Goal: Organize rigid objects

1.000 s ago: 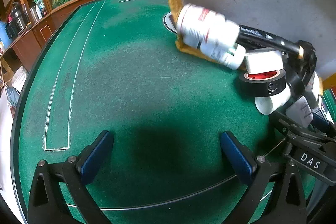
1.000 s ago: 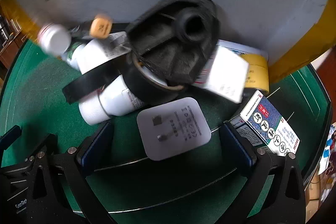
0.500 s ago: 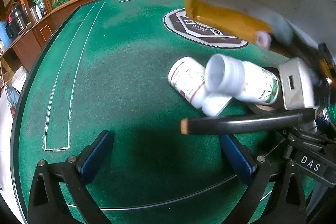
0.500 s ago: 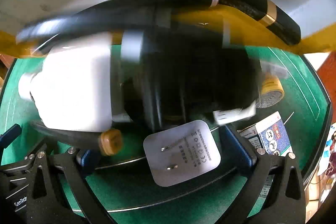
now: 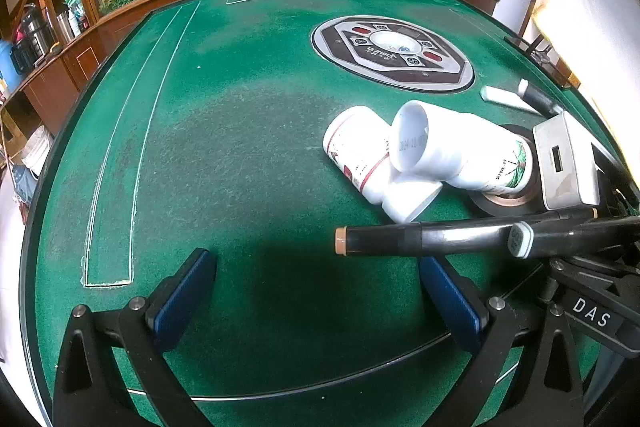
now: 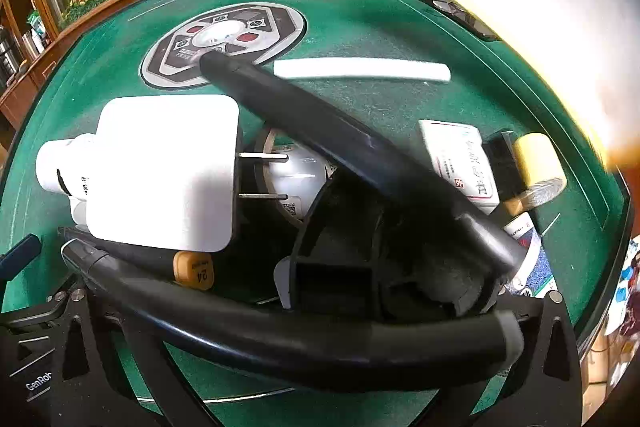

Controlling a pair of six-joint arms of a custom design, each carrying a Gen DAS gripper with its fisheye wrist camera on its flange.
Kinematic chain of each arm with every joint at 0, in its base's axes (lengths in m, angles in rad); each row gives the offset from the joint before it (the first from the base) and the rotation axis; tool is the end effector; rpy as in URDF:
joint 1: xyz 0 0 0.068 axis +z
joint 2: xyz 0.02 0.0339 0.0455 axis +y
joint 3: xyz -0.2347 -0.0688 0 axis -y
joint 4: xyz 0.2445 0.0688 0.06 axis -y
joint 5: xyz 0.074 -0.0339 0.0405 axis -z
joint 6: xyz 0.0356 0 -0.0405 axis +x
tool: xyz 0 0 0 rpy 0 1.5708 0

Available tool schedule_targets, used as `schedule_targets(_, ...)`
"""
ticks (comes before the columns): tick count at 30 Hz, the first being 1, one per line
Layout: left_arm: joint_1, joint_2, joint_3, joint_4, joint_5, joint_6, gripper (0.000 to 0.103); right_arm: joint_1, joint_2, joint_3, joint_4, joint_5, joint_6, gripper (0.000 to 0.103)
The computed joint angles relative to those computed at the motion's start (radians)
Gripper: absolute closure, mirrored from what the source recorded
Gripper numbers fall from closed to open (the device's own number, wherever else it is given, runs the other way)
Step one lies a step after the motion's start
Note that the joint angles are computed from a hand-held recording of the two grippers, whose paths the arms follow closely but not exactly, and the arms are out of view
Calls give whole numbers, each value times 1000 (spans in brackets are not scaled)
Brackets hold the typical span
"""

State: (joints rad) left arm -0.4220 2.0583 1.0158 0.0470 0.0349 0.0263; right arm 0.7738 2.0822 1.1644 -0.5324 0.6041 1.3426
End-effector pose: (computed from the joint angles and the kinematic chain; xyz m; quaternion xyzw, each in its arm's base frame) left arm 0.3321 -0.1505 0.0480 0.2179 0.9337 -0.0722 0.2748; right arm 0.2598 0.2256 0.0579 0.2846 0.9097 -0.0955 0.2870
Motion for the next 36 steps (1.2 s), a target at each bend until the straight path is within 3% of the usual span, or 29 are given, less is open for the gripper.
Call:
schedule_targets(5, 2, 2, 9, -17, 8, -3, 0, 2, 4, 5, -2, 0, 2, 0)
schedule_targets(11, 20, 13, 44, -86, 83, -27, 0, -4, 17, 37, -18, -1, -6, 0)
schedule_targets(17, 5, 6, 28, -48, -8, -4, 0, 15, 36, 65, -53, 7, 43, 0)
schedule_targets(36, 1, 7, 36, -65, -25, 1, 0, 16, 30, 56, -49, 7, 45, 0)
